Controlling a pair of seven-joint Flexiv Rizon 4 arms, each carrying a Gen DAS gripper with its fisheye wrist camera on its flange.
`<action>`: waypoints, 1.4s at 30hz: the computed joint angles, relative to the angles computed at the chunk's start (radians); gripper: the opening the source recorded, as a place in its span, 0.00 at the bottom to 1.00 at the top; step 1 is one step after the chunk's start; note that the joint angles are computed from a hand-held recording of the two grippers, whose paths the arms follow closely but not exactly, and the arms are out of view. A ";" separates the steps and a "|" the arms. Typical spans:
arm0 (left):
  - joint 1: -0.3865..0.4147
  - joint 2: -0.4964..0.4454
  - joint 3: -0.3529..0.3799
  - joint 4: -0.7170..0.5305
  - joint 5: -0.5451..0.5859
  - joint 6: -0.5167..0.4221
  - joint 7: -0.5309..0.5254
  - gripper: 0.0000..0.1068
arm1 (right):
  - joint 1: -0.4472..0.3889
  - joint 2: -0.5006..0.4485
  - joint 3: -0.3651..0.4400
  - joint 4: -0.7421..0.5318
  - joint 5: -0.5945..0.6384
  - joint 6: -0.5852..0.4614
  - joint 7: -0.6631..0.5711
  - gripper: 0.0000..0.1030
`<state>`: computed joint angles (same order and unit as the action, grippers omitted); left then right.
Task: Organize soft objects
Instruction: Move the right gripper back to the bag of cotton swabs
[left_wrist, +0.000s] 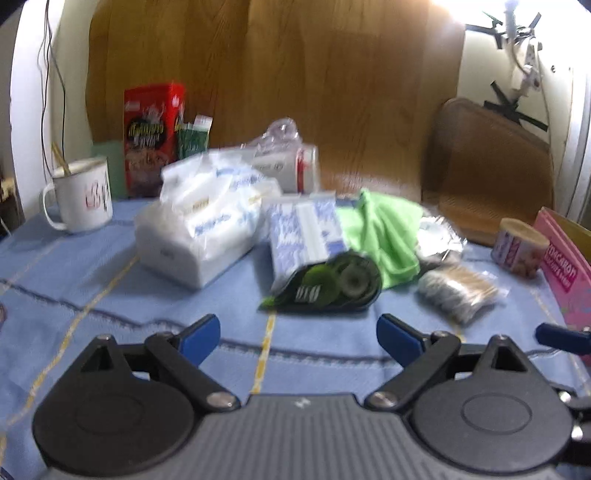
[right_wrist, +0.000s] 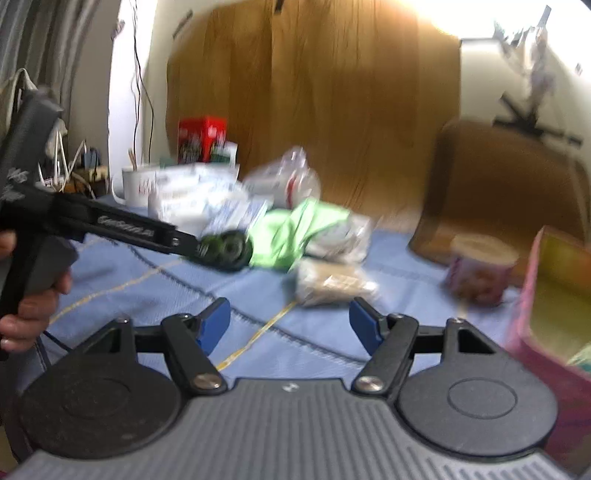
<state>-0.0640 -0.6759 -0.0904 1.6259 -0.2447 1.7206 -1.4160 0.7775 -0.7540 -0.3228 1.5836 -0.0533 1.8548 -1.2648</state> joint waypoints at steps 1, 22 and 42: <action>0.017 -0.007 -0.020 -0.003 -0.001 -0.007 0.002 0.89 | -0.034 -0.002 0.043 -0.021 -0.012 -0.042 0.016 0.71; 0.157 -0.024 -0.203 0.022 0.017 0.003 0.001 0.93 | -0.068 0.013 0.073 0.009 -0.128 -0.087 0.177 0.69; 0.119 -0.025 -0.161 0.007 0.002 -0.014 0.000 0.95 | -0.077 0.017 0.086 0.009 -0.131 -0.087 0.180 0.70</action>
